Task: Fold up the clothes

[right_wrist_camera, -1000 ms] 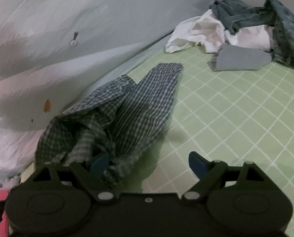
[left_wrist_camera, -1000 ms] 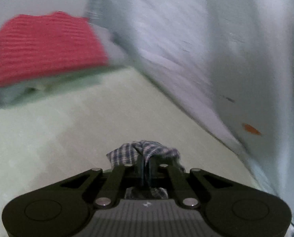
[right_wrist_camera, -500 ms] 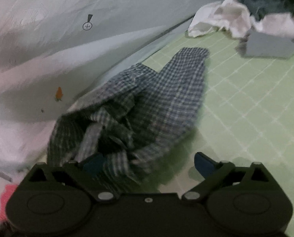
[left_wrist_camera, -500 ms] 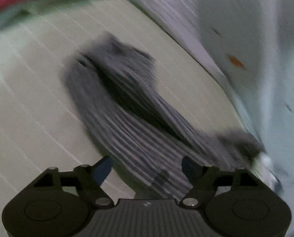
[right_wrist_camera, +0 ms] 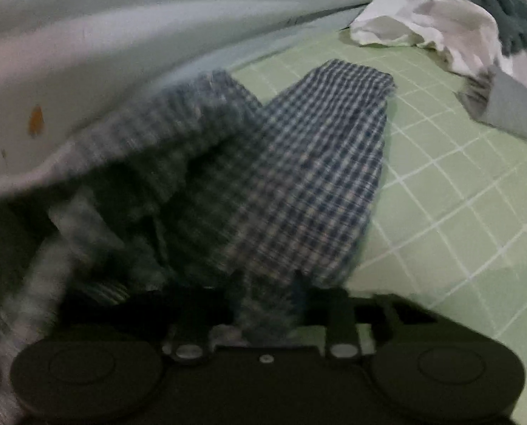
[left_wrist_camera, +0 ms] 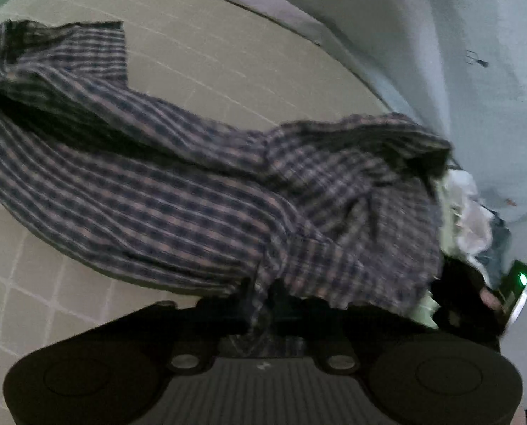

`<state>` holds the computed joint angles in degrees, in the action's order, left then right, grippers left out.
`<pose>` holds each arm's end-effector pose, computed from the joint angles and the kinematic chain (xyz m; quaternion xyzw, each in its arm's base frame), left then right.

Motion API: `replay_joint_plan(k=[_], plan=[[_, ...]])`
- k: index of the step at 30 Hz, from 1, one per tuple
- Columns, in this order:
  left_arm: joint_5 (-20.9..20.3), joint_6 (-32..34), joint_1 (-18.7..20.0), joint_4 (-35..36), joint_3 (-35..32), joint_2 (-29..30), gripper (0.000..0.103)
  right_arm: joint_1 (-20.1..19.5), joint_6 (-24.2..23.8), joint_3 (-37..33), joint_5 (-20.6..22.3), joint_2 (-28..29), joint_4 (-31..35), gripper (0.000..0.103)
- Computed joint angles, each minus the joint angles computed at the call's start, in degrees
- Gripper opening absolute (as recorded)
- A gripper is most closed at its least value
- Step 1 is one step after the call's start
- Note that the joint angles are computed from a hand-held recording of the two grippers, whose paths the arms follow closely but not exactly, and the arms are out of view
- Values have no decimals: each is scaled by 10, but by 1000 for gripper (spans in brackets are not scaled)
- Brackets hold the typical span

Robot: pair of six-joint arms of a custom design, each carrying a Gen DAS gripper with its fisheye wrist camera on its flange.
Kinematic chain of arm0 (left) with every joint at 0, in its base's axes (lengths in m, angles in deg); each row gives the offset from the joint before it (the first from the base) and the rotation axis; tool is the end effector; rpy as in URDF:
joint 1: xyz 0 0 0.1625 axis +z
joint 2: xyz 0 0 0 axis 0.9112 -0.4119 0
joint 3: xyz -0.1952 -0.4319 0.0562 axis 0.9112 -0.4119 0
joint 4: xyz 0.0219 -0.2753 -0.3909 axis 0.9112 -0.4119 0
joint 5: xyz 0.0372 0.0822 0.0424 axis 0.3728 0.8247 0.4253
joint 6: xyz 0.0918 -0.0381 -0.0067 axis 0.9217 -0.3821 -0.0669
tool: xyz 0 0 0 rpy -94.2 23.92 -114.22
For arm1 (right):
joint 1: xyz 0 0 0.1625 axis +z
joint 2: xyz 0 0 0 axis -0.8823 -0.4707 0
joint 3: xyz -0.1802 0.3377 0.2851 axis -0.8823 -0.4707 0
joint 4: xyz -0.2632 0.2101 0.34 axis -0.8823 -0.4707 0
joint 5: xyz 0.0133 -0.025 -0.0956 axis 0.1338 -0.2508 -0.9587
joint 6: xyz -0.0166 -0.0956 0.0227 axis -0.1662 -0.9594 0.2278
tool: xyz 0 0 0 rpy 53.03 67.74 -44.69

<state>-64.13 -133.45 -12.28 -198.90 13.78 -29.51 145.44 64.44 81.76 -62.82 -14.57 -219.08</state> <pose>-0.3513 -0.7805 0.0656 -0.0893 0.9585 -0.2290 0.1445 -0.0087 -0.8704 0.3895 -0.0002 -0.9030 0.3243 0.2817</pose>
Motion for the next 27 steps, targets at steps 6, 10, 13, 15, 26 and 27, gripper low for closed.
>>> replay_joint_plan(k=[6,10,13,15,26,27], plan=[[93,21,7,63,-81,43,0,-10,-124,27,-19,-19,-42,0],[126,58,19,74,-152,83,0,-11,-145,47,-39,-35,-48,0],[140,75,24,80,-195,102,0,-8,-122,64,-61,-48,-43,0],[142,93,21,78,-215,111,1,-6,-101,72,-71,-55,-36,4],[88,-92,6,8,-34,7,93,-6,12,-25,105,-18,-17,101],[74,-117,5,-3,-16,-1,95,-8,33,-48,134,-8,6,102]])
